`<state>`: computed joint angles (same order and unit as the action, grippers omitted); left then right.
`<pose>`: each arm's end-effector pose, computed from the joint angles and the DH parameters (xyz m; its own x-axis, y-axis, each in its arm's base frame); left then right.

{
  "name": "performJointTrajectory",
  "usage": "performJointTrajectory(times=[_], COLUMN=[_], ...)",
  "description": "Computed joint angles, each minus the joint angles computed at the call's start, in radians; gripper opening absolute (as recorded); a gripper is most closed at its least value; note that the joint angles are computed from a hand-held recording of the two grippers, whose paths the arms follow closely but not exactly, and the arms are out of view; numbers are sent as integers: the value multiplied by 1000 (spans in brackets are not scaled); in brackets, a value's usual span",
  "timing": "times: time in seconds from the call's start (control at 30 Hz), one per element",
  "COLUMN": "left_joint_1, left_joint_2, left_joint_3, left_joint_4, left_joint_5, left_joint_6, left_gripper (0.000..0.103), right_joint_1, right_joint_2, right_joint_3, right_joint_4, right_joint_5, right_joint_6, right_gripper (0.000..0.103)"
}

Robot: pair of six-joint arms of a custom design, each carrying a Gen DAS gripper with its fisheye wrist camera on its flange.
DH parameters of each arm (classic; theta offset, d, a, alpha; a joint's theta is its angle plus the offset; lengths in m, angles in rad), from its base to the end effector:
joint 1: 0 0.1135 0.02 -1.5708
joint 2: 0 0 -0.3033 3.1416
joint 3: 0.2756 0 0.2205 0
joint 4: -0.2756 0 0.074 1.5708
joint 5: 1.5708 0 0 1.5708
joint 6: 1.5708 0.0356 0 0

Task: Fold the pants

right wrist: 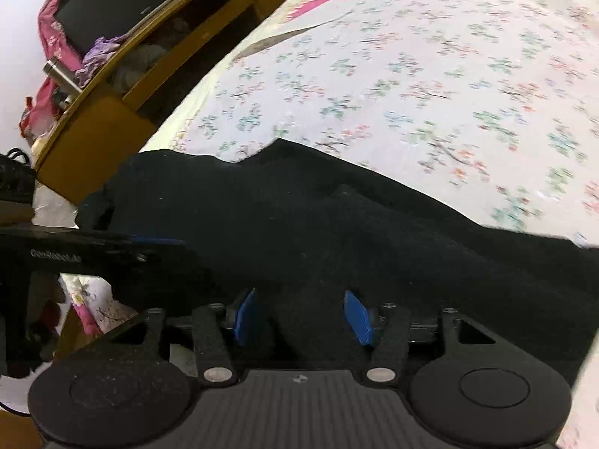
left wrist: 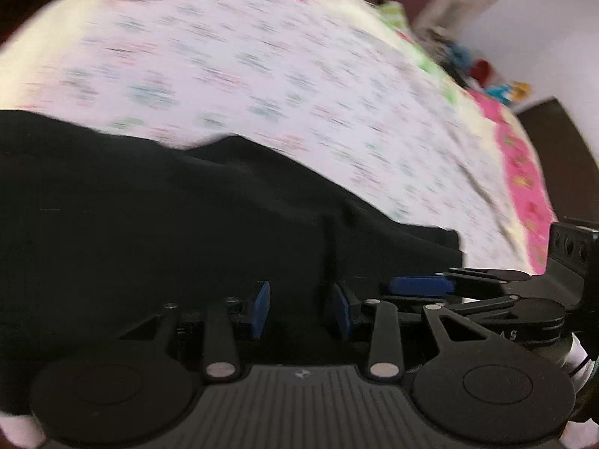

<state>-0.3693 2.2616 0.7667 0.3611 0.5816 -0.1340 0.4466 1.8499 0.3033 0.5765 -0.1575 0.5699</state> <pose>0.3036 -0.1385 0.0462 -0.9066 0.2312 -0.3529 0.4009 0.7328 -0.5498 0.2054 0.1045 0.1043 -0.8997 0.1600 -0.4061 -0.0250 0.9100 0.4139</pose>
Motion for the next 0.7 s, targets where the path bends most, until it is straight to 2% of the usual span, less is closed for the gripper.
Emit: performJointTrajectory(times=[0.1,0.27,0.4,0.5,0.63,0.7], left_joint_1=[-80,-163,-175,-179,-184,-214], left_joint_2=[65,151,172,149,180,200], left_joint_3=[50,157,196,189,236,276], left_joint_4=[41,-1,-50,-75,-104,-104], left_joint_5=[25,-45,-74,-100,-52,-53], left_joint_6=[-37,-56,-41,17,-15,-19], left_gripper=[46,46,48,51,52,57], right_joint_1=[-14,-43,-81,-103,-124,-132], right_joint_2=[-51,-105,-87,-79,-44,-46], right_joint_3=[-51,-113,-178,-207,-227,-232], right_joint_4=[-22,-16,82,125,179,189], right_joint_5=[19,35,15,8,-3,-5], right_joint_6=[-6,-33,-28,-21,-27,-20], right_gripper=[41,42,42,42,42,42])
